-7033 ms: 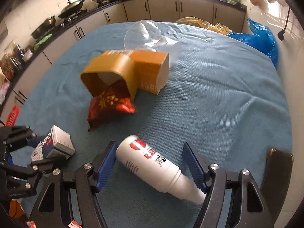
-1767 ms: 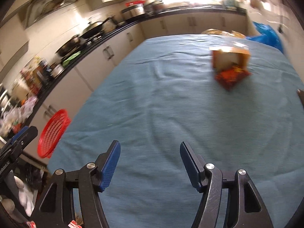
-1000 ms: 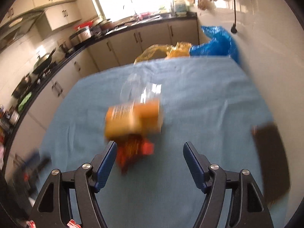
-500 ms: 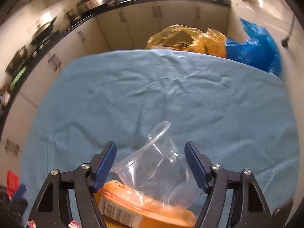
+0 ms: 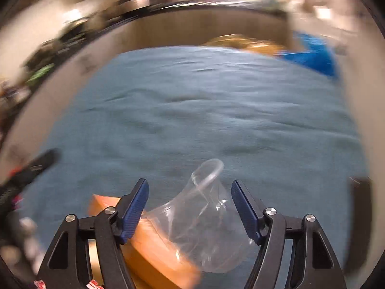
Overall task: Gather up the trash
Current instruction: 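Grasp the clear plastic cup with the right tool, then grasp the gold cardboard holder with the left tool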
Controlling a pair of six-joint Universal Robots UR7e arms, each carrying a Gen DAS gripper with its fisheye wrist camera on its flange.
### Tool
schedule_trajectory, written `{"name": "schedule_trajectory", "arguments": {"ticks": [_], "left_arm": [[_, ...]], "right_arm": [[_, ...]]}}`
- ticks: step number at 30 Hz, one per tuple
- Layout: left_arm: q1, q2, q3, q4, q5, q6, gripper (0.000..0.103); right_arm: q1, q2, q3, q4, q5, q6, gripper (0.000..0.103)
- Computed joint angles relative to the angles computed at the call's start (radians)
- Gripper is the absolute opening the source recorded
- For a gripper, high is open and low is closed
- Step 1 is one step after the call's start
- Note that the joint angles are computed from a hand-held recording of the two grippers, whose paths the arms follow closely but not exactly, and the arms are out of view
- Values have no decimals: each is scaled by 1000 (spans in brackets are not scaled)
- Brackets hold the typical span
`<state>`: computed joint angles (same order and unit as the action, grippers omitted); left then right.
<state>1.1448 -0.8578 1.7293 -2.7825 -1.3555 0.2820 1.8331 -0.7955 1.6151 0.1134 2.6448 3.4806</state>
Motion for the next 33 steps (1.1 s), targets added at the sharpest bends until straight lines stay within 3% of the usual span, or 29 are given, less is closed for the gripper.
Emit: {"name": "schedule_trajectory", "arguments": {"ticks": [3, 7, 10, 12, 18, 21, 24, 27, 33], "left_arm": [[-2, 0, 4, 0, 1, 16, 82], [-8, 0, 17, -6, 7, 45, 82], [-13, 1, 25, -8, 14, 70, 82], [-17, 3, 31, -13, 20, 87, 82], [-23, -3, 45, -12, 3, 127, 82], [-21, -22, 50, 44, -44, 132, 82], [-14, -45, 53, 102, -116, 138, 82], [-31, -62, 90, 59, -105, 162, 82], [-67, -117, 165, 92, -138, 186, 82]], "right_arm": [[-2, -94, 162, -203, -39, 12, 76], [0, -122, 240, -391, -25, -61, 76], [-27, -166, 307, -509, -73, -108, 78], [-36, -172, 316, -505, -99, -100, 79], [-30, -149, 300, -501, -58, -136, 80], [-25, -137, 286, -492, -29, -147, 79], [-3, -118, 273, -532, 51, -220, 75], [9, -119, 278, -585, 104, -276, 73], [-7, -153, 309, -574, 73, -219, 73]]}}
